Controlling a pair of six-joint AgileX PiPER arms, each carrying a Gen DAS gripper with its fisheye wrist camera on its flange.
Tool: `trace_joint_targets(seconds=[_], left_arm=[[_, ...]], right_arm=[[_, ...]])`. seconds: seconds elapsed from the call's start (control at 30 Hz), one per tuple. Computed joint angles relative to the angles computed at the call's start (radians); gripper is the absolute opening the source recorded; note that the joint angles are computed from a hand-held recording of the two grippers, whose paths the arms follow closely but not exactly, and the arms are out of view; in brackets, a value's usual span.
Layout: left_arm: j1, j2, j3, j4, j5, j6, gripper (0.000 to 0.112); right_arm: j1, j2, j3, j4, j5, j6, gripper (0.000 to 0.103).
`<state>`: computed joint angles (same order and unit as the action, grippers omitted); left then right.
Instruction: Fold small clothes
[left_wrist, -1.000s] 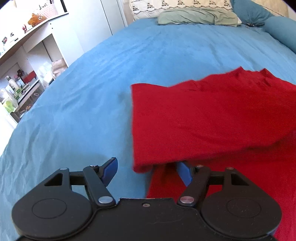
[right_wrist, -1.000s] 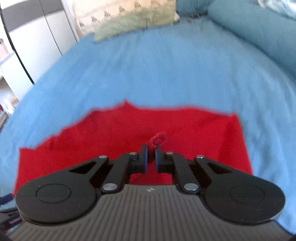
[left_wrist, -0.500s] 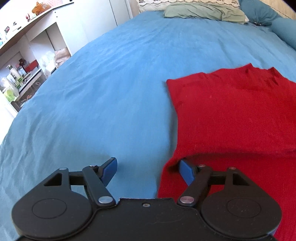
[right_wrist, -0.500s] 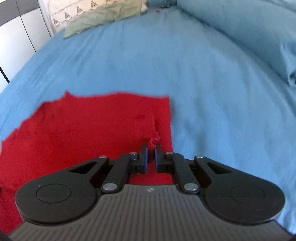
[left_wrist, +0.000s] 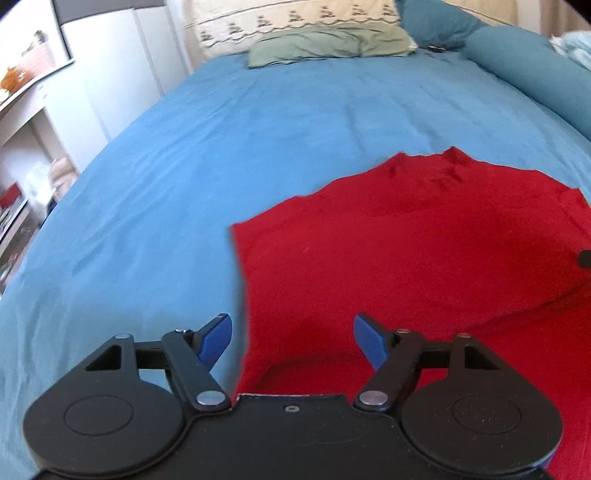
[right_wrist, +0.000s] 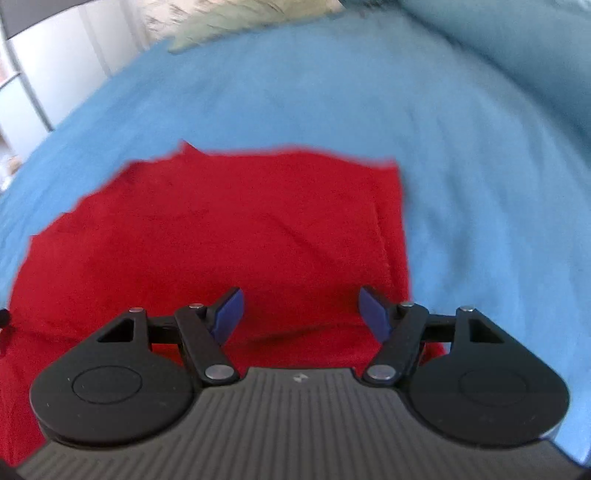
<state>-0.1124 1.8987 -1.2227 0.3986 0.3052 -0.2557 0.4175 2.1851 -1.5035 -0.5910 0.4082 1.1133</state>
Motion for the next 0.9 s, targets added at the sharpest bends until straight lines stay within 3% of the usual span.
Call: trace_joint_targets(seconds=[0.07,0.13,0.23,0.33,0.4,0.43,0.5,0.63,0.77,0.9], left_arm=[[0.001,0.020,-0.030,-0.089,-0.006,0.096,0.078],[-0.001,0.046,-0.063,-0.165,-0.013,0.183,0.078],[-0.012,0.108,-0.127,-0.189,0.004,0.206,0.078],[-0.008,0.169,-0.182,-0.214,0.047,0.208,0.078],[0.010,0.174,-0.146,-0.279,0.004,0.240,0.081],[0.013,0.171,-0.134,-0.287,-0.011,0.233,0.083],[0.021,0.174,-0.137,-0.311,-0.007,0.244,0.086],[0.014,0.163,-0.140,-0.297,0.004,0.228,0.085],[0.020,0.065,-0.086,-0.342,0.010,0.287,0.085],[0.039,-0.113,-0.003,-0.357,0.037,0.337,0.086]], right_arm=[[-0.008,-0.023,0.048,-0.035,-0.044,0.032,0.084],[0.002,-0.023,0.001,-0.020,0.011,-0.019,0.085],[-0.014,-0.015,-0.037,-0.086,-0.061,-0.005,0.087],[-0.029,0.089,-0.194,0.042,-0.024,-0.148,0.087],[-0.039,0.170,-0.289,0.069,0.029,-0.193,0.086],[-0.044,0.187,-0.289,0.044,0.041,-0.168,0.086],[-0.060,0.180,-0.231,-0.055,-0.029,-0.054,0.086],[-0.054,0.164,-0.230,-0.034,-0.013,-0.094,0.086],[-0.053,0.080,-0.166,-0.101,-0.021,-0.037,0.087],[-0.030,-0.138,0.042,-0.302,-0.069,0.161,0.087]])
